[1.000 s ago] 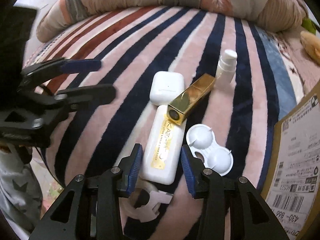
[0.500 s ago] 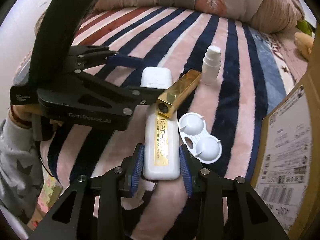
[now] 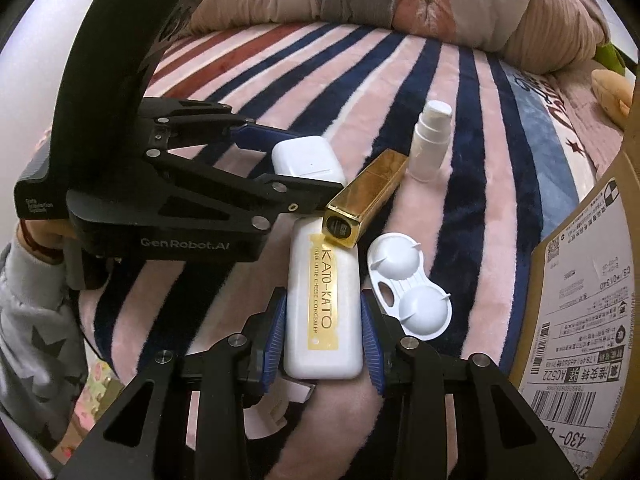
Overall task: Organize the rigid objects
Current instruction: 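Grasp the white KATO-KATO box with the right gripper while the left grasps the white earbuds case, then drop the KATO-KATO box from the right gripper while the left drops the earbuds case into the box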
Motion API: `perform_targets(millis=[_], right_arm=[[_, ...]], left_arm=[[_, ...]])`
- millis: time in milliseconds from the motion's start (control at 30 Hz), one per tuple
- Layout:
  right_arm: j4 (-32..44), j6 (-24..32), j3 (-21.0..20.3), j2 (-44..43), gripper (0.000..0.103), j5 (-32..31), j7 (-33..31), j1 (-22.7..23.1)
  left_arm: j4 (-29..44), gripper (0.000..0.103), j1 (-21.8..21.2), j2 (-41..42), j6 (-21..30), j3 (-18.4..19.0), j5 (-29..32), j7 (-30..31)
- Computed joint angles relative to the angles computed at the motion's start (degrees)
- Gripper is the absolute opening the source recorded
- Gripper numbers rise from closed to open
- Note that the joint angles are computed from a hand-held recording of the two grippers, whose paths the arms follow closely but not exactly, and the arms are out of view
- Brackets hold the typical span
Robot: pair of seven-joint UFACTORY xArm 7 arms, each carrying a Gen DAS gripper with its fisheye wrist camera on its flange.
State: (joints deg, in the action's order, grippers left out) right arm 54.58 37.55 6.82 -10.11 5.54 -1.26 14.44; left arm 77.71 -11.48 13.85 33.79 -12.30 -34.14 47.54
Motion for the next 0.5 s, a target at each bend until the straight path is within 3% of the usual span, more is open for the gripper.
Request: perform_targets(millis=[267,500], right_arm=[[0.12,-1.35,-0.11,-2.98,0.031,4.25,-3.69,1.97],[-0.13,-3.53,0.05,-9.66,0.031,5.83,-3.87,3.53]], left_arm=[[-6.13,0.050,1.52,-10.02,0.50,2.58,-5.00,0.98],[-8.58,0.050,-1.12,-20.74,4.16,6.38,-6.57,-0.21]])
